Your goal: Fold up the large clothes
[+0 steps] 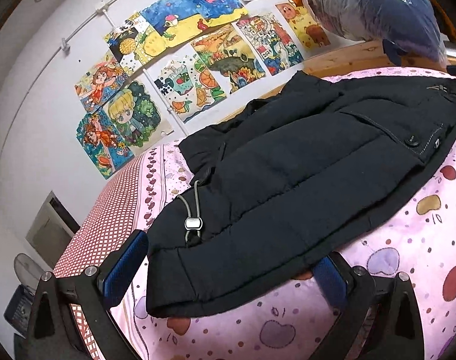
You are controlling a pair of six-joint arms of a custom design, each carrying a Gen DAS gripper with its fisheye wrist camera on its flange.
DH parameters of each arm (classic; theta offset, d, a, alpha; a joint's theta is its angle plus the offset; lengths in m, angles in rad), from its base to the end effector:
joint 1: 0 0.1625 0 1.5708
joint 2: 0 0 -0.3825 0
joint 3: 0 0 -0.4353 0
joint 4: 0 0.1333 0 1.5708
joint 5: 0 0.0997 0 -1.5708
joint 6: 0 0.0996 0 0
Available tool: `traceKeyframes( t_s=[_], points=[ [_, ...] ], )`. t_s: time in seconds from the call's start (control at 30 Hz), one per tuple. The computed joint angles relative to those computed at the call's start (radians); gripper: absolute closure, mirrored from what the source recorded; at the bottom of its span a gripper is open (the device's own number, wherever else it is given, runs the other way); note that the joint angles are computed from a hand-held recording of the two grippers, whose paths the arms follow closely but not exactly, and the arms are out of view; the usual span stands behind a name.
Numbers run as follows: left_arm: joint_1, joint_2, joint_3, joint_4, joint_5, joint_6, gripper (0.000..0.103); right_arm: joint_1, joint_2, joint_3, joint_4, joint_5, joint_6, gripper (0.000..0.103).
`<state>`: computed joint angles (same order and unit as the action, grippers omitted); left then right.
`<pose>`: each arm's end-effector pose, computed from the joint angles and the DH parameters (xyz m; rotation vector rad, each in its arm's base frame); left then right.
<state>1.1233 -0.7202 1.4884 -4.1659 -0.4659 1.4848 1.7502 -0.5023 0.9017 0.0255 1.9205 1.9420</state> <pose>-0.0673 -0.6539 0.2201 0.4423 1.4702 -0.9832 0.2368 -0.7502 0.0480 1.1539 -1.7767 1.0035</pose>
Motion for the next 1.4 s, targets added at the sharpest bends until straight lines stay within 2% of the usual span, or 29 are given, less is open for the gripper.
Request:
traceKeyframes(
  t_s=[0.03, 0.1, 0.17, 0.2, 0.23, 0.27, 0.3, 0.33, 0.37, 0.4, 0.43, 0.47, 0.53, 0.6, 0.77, 0.97, 1.27, 1.4],
  points=[
    [0.0, -0.002, 0.002, -0.001, -0.005, -0.005, 0.0, -0.001, -0.006, 0.009, -0.007, -0.002, 0.011, 0.007],
    [-0.001, -0.003, 0.005, -0.01, -0.017, 0.001, 0.005, -0.004, -0.019, 0.025, -0.011, -0.017, 0.018, 0.021],
    [-0.002, -0.003, 0.005, -0.02, -0.029, 0.025, 0.019, -0.004, -0.015, 0.013, 0.022, -0.032, 0.018, 0.048],
    [-0.004, 0.002, -0.002, -0.03, -0.031, 0.052, 0.022, -0.005, -0.013, 0.008, 0.031, -0.04, 0.015, 0.055],
    [-0.006, 0.006, -0.008, -0.034, -0.029, 0.065, 0.03, -0.004, -0.014, 0.012, 0.037, -0.056, 0.006, 0.068],
    [-0.007, 0.009, -0.018, -0.039, -0.023, 0.081, 0.04, -0.003, -0.011, 0.008, 0.04, -0.063, -0.005, 0.076],
    [-0.008, 0.004, -0.015, -0.02, -0.017, 0.07, 0.043, 0.002, -0.014, 0.022, 0.018, -0.062, -0.025, 0.077],
    [-0.008, -0.004, -0.008, 0.015, -0.009, 0.044, 0.053, 0.004, -0.021, 0.037, 0.002, -0.064, -0.028, 0.079],
    [-0.008, -0.013, 0.0, 0.051, -0.001, 0.014, 0.063, 0.004, -0.024, 0.036, 0.008, -0.075, -0.011, 0.082],
    [-0.01, -0.017, 0.005, 0.066, 0.002, -0.002, 0.066, 0.006, -0.023, 0.027, 0.026, -0.08, 0.015, 0.082],
    [-0.012, -0.032, 0.024, 0.096, -0.004, -0.037, 0.08, 0.007, -0.022, 0.015, 0.049, -0.085, 0.043, 0.084],
    [-0.017, -0.043, 0.042, 0.119, -0.014, -0.061, 0.088, 0.007, -0.02, 0.003, 0.072, -0.092, 0.069, 0.087],
    [-0.027, -0.041, 0.041, 0.081, -0.033, -0.019, 0.092, 0.009, -0.023, -0.003, 0.088, -0.103, 0.094, 0.092],
    [-0.037, -0.054, 0.054, 0.076, -0.049, -0.024, 0.094, 0.009, -0.039, 0.016, 0.069, -0.124, 0.11, 0.093],
    [-0.06, -0.128, 0.116, 0.145, -0.047, -0.145, 0.095, 0.012, -0.079, 0.056, 0.041, -0.177, 0.176, 0.095],
    [-0.108, -0.223, 0.213, 0.15, -0.048, -0.218, 0.096, 0.025, -0.185, 0.203, -0.055, -0.234, 0.171, 0.096],
    [-0.229, -0.326, 0.342, -0.006, -0.053, -0.087, 0.096, 0.068, -0.406, 0.449, -0.177, -0.301, 0.185, 0.096],
    [-0.246, -0.354, 0.354, 0.013, -0.058, -0.09, 0.096, 0.091, -0.446, 0.476, -0.182, -0.29, 0.203, 0.096]
  ],
)
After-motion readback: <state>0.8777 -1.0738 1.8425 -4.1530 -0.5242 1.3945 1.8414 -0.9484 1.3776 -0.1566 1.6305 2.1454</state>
